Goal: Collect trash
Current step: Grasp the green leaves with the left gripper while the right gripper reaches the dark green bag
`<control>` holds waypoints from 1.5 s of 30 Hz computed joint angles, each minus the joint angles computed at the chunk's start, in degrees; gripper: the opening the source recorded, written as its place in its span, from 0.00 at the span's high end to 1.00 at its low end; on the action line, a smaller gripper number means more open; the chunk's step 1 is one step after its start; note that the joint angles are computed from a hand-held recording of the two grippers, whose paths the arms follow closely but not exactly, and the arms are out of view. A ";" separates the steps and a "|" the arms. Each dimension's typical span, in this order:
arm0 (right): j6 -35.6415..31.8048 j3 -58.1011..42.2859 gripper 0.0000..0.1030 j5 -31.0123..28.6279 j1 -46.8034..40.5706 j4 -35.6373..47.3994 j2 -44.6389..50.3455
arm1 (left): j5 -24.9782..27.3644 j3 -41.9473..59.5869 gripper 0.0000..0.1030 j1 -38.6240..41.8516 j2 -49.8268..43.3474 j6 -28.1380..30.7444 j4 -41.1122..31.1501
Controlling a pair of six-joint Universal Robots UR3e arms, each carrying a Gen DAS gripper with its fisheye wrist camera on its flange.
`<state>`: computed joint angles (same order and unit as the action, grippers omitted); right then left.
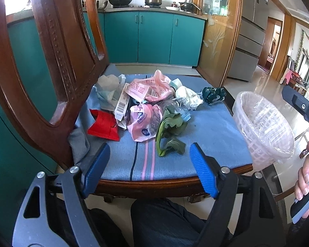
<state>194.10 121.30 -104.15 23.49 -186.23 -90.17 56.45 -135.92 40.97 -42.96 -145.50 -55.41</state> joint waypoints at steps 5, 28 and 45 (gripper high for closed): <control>0.12 -1.42 0.03 0.13 0.32 2.15 1.22 | 0.96 -0.67 0.22 -0.48 -1.07 -0.09 1.10; 1.27 -11.07 0.39 8.78 -4.38 16.24 9.31 | 5.92 1.26 0.22 -6.81 -19.89 -5.45 12.19; 0.29 -17.43 0.39 13.69 -9.13 19.67 14.01 | 18.96 17.31 0.41 -28.68 -53.29 -15.29 28.09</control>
<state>194.39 103.87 -90.45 14.36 -166.57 -76.16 75.41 -118.61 12.29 -96.24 -160.79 -27.32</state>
